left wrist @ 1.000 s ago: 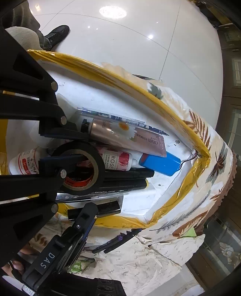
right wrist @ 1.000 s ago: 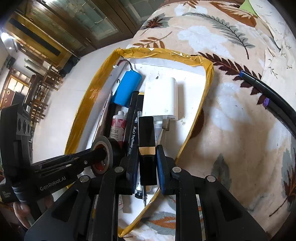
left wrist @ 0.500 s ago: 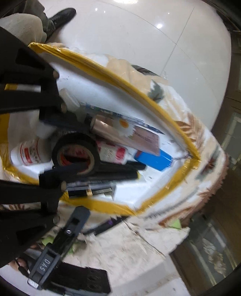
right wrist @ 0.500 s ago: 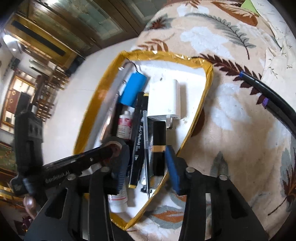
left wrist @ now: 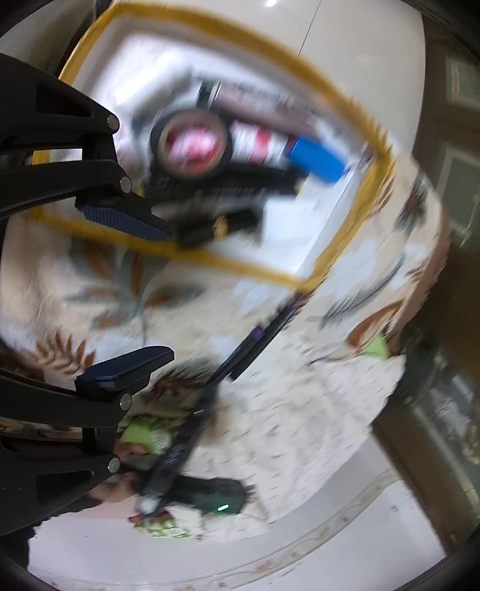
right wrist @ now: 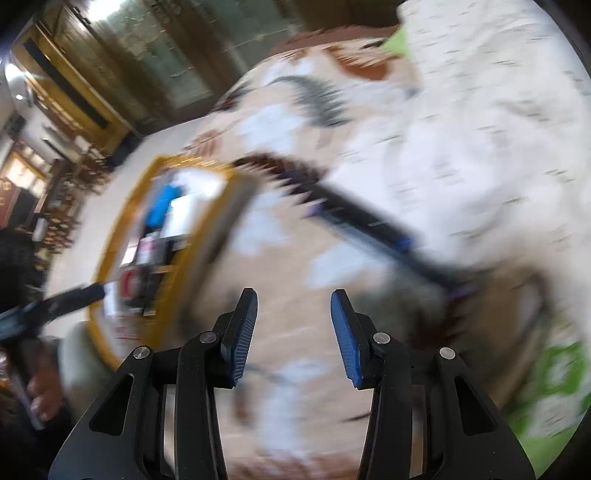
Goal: Organize objects
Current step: 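Grasp a blue-capped black marker with the right tool while the left tool grasps a purple-capped marker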
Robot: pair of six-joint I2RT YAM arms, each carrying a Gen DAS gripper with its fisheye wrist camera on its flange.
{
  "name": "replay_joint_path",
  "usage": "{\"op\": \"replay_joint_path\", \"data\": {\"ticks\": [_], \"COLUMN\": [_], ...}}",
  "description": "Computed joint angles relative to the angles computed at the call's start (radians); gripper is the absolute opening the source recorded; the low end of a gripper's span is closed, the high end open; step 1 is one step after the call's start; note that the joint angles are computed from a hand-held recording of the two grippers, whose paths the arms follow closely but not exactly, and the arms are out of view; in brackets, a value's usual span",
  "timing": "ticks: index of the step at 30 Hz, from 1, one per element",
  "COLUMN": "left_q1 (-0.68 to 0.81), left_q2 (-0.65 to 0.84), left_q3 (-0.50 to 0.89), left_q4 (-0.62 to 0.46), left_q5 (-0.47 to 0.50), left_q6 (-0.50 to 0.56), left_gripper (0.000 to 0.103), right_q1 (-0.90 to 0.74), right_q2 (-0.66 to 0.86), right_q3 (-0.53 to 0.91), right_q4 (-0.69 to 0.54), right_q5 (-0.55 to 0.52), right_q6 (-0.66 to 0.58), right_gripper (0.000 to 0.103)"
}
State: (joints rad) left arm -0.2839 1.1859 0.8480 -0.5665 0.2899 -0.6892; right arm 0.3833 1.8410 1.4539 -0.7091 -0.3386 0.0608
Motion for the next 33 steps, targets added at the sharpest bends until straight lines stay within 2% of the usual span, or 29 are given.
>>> {"op": "replay_joint_path", "data": {"ticks": [3, 9, 11, 14, 19, 21, 26, 29, 33], "left_q1": [-0.064, -0.112, -0.117, -0.115, -0.112, -0.113, -0.117, -0.146, -0.186], "left_q2": [0.044, 0.109, 0.118, 0.129, 0.155, 0.158, 0.179, 0.222, 0.345], "left_q3": [0.018, 0.038, 0.033, 0.031, 0.028, 0.023, 0.030, 0.066, 0.172], "left_q4": [0.021, 0.038, 0.046, 0.052, 0.063, 0.064, 0.063, 0.050, 0.011], "left_q5": [-0.014, -0.019, -0.014, -0.009, 0.002, 0.003, 0.001, -0.024, -0.064], "left_q6": [-0.027, -0.034, -0.039, -0.040, -0.038, -0.039, -0.043, -0.043, -0.030], "left_gripper": [0.060, 0.060, 0.060, 0.060, 0.060, 0.060, 0.060, 0.060, 0.060], "right_q1": [-0.059, -0.102, -0.105, -0.087, -0.010, 0.033, 0.049, 0.013, 0.012], "right_q2": [0.061, 0.193, 0.221, 0.221, 0.136, 0.133, 0.101, 0.103, 0.232], "right_q3": [0.061, 0.170, 0.187, 0.155, 0.021, 0.020, 0.055, 0.093, 0.277], "right_q4": [-0.023, -0.056, -0.086, -0.088, -0.035, -0.063, -0.072, -0.028, -0.072], "right_q5": [0.043, 0.057, -0.005, -0.033, -0.132, -0.175, -0.148, -0.058, 0.007], "right_q6": [-0.062, -0.178, -0.231, -0.245, -0.190, -0.181, -0.161, -0.132, -0.169], "right_gripper": [0.041, 0.041, 0.041, 0.041, 0.041, 0.041, 0.041, 0.041, 0.041]}}
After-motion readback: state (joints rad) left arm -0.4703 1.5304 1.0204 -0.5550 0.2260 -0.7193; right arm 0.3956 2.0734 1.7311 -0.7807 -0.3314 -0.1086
